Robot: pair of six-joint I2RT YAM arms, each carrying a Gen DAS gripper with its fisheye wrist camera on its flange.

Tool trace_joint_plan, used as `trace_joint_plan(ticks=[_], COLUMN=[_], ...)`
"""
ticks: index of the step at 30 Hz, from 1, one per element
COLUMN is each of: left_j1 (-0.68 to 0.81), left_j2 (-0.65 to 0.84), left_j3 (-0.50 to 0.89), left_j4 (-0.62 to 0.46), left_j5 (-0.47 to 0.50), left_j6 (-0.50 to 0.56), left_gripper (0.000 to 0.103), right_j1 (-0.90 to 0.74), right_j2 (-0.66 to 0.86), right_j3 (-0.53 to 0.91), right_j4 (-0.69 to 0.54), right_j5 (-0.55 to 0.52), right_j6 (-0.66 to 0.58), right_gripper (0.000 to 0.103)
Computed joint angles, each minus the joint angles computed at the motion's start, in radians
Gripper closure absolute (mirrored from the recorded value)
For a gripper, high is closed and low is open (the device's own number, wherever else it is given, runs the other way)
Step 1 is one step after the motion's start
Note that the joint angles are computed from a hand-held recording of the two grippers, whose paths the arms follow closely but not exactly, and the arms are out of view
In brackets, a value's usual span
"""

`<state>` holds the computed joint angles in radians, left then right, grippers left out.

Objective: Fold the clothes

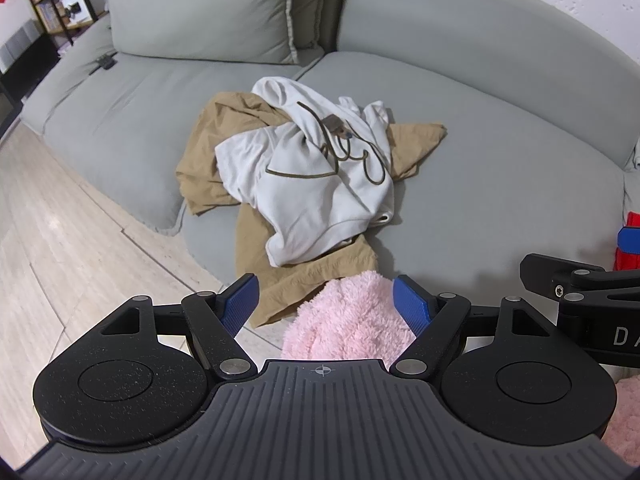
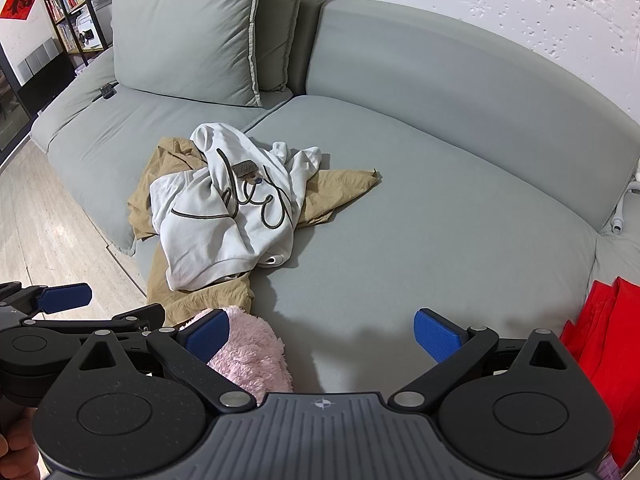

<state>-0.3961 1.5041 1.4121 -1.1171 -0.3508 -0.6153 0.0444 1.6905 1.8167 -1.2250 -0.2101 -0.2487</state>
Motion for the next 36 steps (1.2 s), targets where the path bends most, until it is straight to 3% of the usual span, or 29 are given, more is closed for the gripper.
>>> trace_joint_plan(ticks=[20,29,33,36], left_j1=[0.060,0.163,0.211,0.251], left_j2=[-0.017,-0.041,-0.055,-0.058], left_j3=[-0.085,-0.216,-0.287,-0.340], left_j4=[0.055,0.186,0.272,0.348], left_j5=[0.056,0.121,0.151,0.175], left_j6=[0.036,0.104,0.149,0.187], left_gripper=[0.023,0.027,0.027,0.027], right_j1=[0.030,0.067,0.087,0.094], right_j2=[0.023,0.002,0.052,0.095], right_j3=[-0.022,-0.165,-0.160,-0.156], right_j4=[0.011,0.203,0.230,0.255], right_j5=[0.007,-0.039,-0.073,-0.114], right_j6=[-0.009,-0.011,0.009,0.018], right_gripper=[0.003,0.003,0.004,0.010])
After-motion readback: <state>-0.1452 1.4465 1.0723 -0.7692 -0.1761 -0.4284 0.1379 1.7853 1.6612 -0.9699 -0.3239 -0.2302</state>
